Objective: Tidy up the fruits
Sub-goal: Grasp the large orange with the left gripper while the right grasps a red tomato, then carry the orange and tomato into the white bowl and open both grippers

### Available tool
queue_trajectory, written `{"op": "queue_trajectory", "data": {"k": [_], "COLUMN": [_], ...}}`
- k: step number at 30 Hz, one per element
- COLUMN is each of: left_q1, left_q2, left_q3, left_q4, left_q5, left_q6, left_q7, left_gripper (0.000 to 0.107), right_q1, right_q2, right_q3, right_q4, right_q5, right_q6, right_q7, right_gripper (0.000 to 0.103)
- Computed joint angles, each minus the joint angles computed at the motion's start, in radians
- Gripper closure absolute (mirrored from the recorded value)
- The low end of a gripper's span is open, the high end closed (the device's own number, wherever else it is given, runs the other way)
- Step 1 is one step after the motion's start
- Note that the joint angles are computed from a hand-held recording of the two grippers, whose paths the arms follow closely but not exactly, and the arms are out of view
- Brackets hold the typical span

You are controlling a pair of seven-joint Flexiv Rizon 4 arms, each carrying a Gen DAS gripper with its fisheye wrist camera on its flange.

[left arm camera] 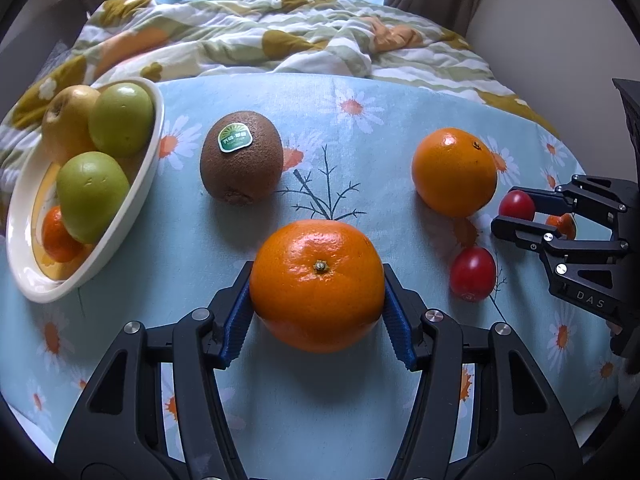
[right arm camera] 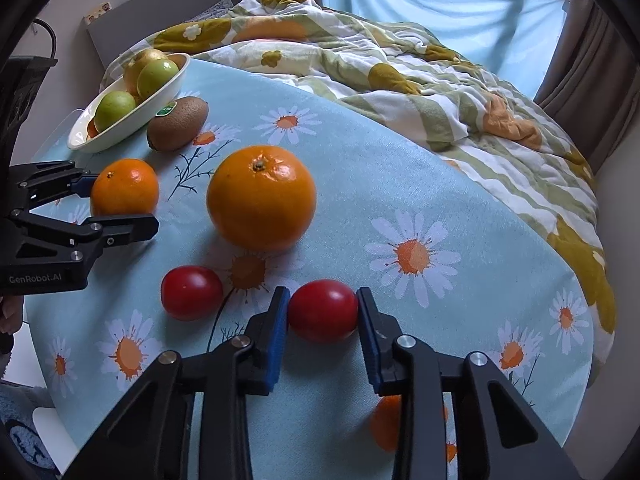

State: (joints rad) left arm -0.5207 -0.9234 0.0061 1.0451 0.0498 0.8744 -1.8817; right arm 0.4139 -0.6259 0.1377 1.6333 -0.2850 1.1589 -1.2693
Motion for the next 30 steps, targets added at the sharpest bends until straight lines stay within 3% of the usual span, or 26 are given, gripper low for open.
{"op": "queue_trajectory", "data": {"k": [20, 30], "left_q1": [0.032, 0.129], "left_q2": [0.221, 0.334], "left_q3": [0.01, -0.021], "left_q4": [0.262, 0.399], "left_q5": [0.018, -0.013], "left_q6": [0.167, 0.243], "left_q7": [-0.065, 0.038], "left_gripper": [0.043, 0.043], "right_q1": [0.065, 0.151], "right_q2": [0.075, 0.047], "right_q3": [0.004, -0.009], "right_q4": [-0.017, -0.13], "right_q5": [-0.035, -0.067], "right_q6": [0.002, -0.055], "right_q7": [0.089, 0.209], "right_gripper": [0.073, 0.073]}}
